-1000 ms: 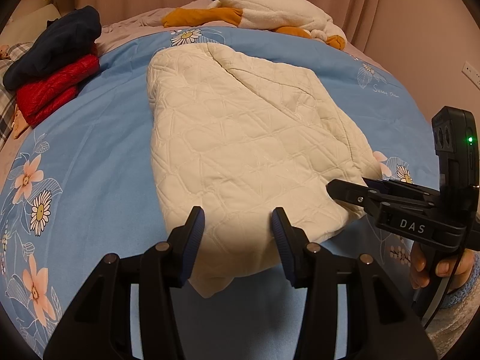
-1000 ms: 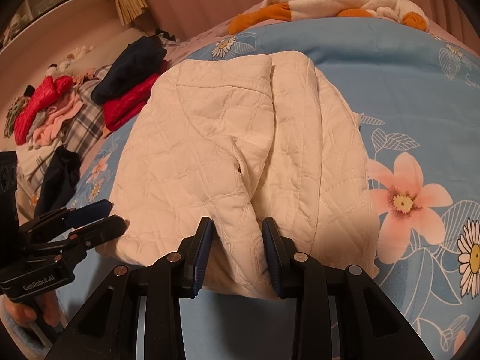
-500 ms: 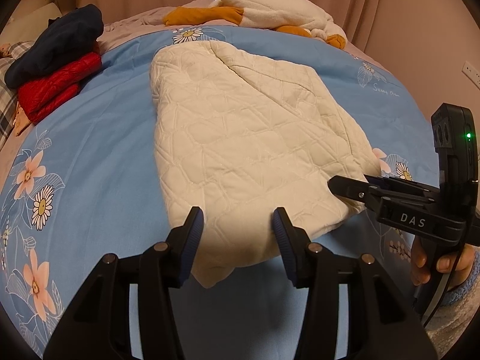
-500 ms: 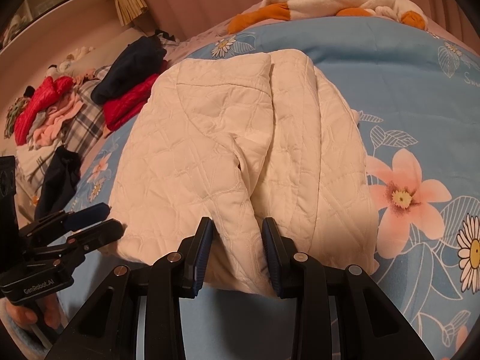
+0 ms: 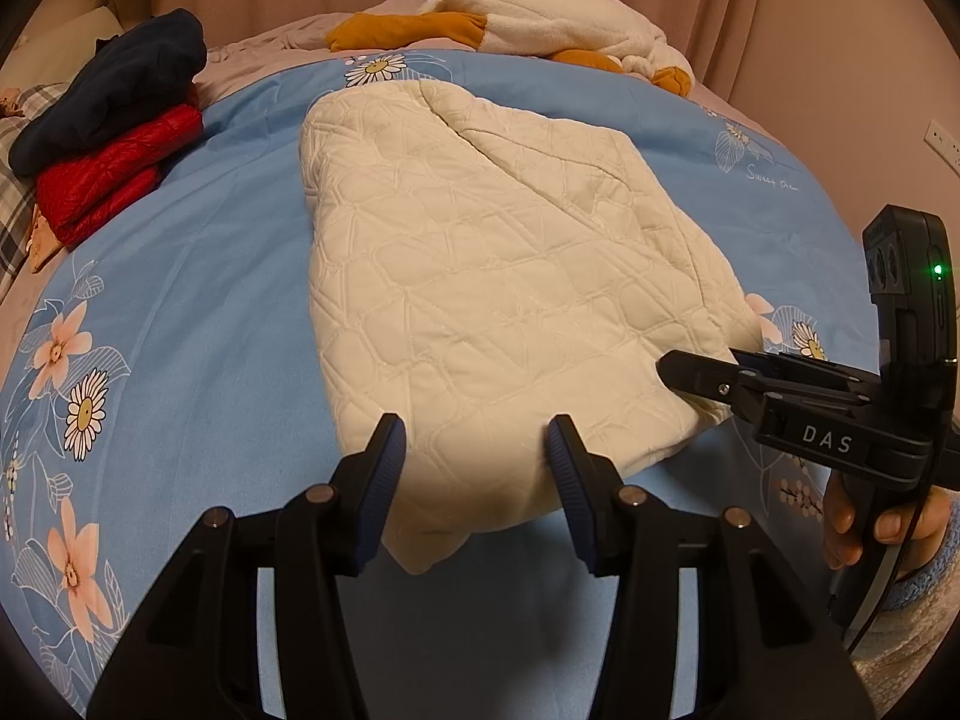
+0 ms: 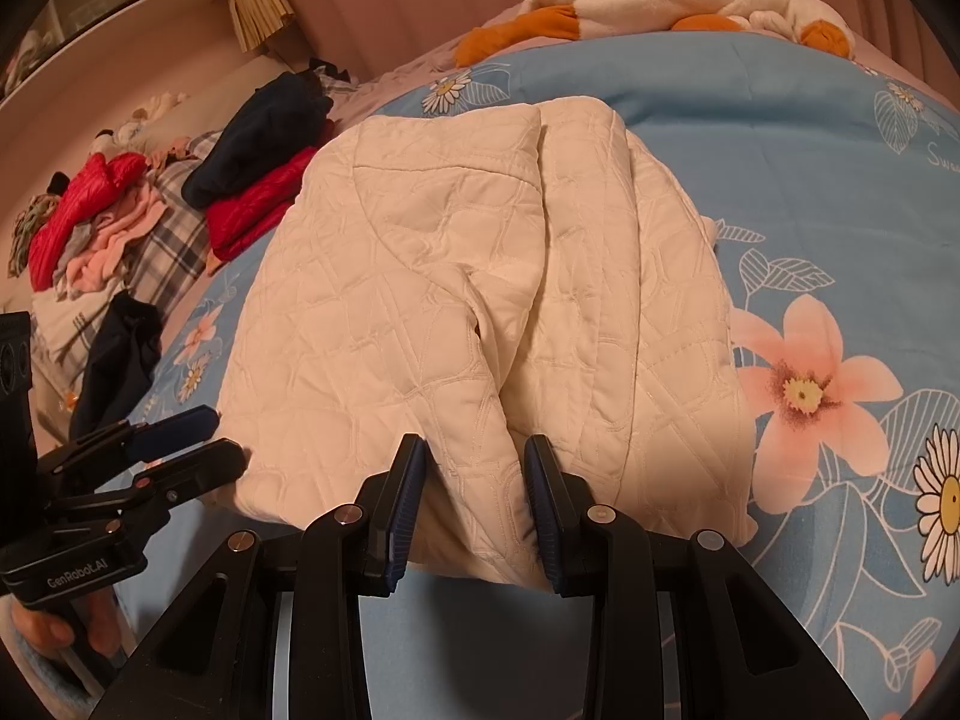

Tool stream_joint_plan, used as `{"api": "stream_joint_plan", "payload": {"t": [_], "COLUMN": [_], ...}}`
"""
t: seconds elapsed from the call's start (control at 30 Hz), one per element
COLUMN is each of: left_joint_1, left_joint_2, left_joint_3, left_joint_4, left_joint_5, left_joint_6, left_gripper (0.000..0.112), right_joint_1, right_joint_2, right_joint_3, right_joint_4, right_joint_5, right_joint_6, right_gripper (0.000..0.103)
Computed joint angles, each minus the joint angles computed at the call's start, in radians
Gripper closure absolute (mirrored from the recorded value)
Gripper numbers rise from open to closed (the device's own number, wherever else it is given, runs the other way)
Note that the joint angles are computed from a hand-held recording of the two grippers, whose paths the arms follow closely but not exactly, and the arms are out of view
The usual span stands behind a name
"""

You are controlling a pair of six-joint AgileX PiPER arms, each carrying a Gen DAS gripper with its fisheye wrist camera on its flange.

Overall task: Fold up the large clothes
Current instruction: 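Press the folded jacket edge flat with both tools' open fingers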

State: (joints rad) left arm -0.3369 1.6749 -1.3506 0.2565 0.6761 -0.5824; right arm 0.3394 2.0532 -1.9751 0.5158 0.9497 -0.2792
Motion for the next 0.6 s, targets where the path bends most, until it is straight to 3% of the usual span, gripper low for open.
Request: {"api": "stream_joint_plan", "payload": {"t": [0.6], "left_joint_1": [0.002], "left_joint_2": [0.000], "left_joint_3": [0.005], "left_joint_4": [0.002], "left_joint_5": [-0.005], "left_joint_6": [0.006], "left_gripper": [0.062], "right_joint_1": [-0.001], "right_joint_2": [-0.001], "right_joint_3": [0.002], "right_joint_4": [0.001], "right_joint_5": [0.000], "right_joint_6": [-0.002], "right_gripper": [0.069]}}
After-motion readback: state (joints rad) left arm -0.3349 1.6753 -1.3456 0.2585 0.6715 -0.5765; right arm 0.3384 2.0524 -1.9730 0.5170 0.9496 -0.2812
